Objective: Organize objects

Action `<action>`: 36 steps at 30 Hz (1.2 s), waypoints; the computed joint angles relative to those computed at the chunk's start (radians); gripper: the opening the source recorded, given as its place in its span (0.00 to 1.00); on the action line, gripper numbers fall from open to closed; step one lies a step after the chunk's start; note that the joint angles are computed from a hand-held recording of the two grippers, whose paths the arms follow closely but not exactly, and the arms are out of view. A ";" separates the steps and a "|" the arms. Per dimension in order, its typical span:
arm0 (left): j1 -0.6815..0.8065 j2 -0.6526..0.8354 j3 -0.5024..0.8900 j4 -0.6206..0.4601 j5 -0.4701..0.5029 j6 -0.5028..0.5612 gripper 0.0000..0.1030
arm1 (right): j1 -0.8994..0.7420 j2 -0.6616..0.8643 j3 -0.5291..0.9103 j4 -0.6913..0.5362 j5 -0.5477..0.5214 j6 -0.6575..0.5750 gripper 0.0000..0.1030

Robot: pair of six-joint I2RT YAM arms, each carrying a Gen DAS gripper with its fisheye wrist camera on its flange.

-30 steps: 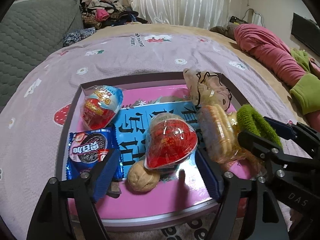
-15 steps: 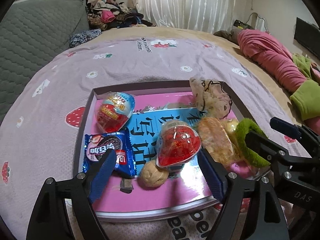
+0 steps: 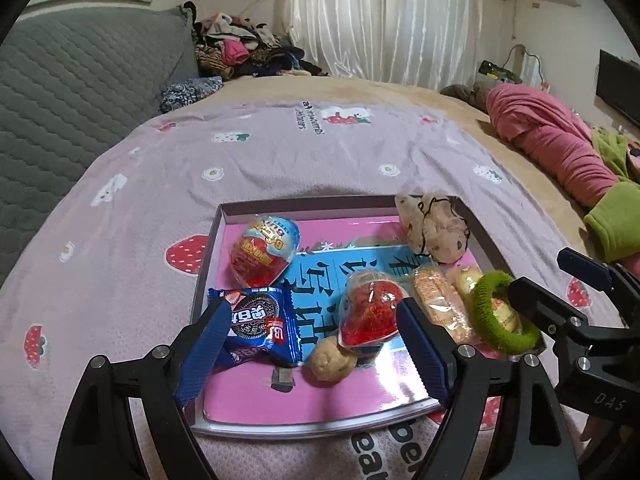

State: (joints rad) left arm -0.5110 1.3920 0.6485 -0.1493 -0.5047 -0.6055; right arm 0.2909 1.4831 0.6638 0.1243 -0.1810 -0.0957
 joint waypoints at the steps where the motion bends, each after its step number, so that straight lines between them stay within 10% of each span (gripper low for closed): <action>1: -0.003 -0.011 -0.004 -0.003 -0.002 -0.004 0.83 | 0.002 -0.011 -0.004 0.000 0.005 0.001 0.86; 19: -0.133 -0.198 -0.002 -0.262 -0.131 -0.170 0.83 | -0.009 -0.324 -0.101 -0.130 0.027 0.062 0.99; 36: -0.429 -0.317 0.222 -0.891 -0.342 -0.547 0.83 | 0.068 -0.625 -0.007 -0.488 0.093 0.068 0.99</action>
